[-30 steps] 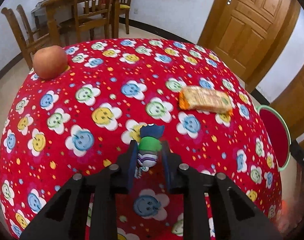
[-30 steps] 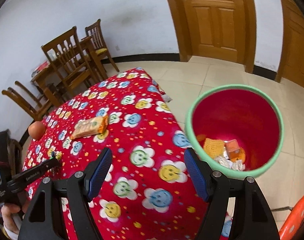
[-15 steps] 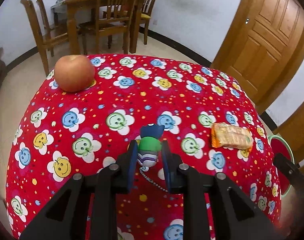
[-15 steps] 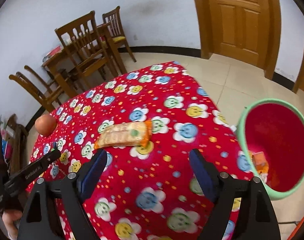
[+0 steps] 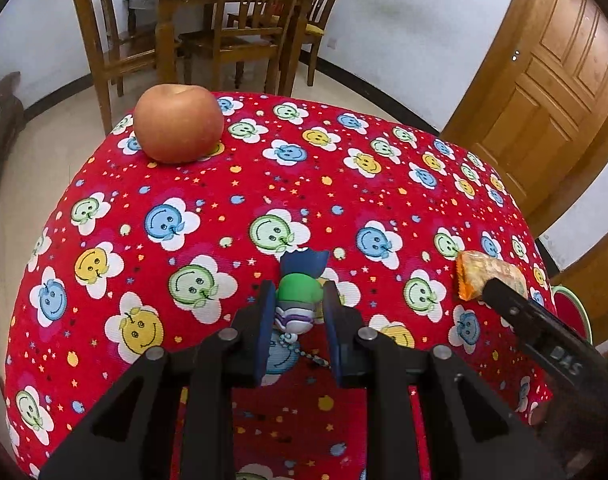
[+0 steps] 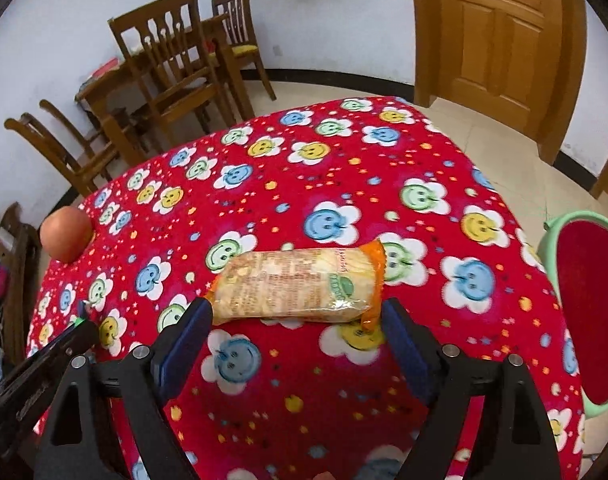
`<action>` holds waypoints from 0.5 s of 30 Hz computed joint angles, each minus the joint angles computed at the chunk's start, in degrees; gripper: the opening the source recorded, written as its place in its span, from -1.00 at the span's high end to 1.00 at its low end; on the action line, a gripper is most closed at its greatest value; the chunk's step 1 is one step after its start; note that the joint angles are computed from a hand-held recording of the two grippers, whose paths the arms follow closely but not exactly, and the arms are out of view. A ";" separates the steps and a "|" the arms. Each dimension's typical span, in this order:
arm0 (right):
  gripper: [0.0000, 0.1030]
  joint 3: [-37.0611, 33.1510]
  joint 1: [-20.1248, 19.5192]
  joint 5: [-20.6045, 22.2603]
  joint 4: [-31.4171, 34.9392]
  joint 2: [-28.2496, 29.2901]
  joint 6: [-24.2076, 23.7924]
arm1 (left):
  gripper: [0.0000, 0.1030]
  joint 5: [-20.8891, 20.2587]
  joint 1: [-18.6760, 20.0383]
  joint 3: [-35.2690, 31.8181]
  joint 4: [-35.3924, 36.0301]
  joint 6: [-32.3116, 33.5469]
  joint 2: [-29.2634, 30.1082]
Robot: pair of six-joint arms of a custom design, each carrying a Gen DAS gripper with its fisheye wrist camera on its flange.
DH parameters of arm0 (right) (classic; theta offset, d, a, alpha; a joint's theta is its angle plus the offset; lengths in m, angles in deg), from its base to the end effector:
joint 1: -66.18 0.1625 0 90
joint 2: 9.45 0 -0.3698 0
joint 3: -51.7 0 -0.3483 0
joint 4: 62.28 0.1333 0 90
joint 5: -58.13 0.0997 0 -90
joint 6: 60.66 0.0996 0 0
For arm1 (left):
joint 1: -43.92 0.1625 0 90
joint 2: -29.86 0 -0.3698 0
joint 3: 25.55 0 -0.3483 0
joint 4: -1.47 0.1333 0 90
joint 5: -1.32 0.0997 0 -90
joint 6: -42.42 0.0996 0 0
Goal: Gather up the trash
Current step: 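Grasp the snack packet with the right tool while the left tool holds the toy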
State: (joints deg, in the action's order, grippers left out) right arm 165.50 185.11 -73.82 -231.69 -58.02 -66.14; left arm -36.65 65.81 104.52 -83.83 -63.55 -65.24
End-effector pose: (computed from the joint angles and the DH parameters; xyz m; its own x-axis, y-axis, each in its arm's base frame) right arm 0.3029 -0.4101 0.0761 -0.6820 -0.2965 0.6685 -0.5366 0.8240 -0.1820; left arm -0.1903 -0.3047 0.2204 -0.7520 -0.4846 -0.4468 0.0319 0.6503 -0.7590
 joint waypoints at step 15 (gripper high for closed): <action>-0.98 -5.14 0.53 -5.89 0.08 7.17 -1.90 | 0.55 -0.41 0.15 1.03 -1.92 1.68 -1.07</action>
State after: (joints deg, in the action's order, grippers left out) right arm 160.36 185.64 -79.71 -231.61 -50.84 -68.05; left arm -37.07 65.96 105.55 -85.76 -61.87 -66.31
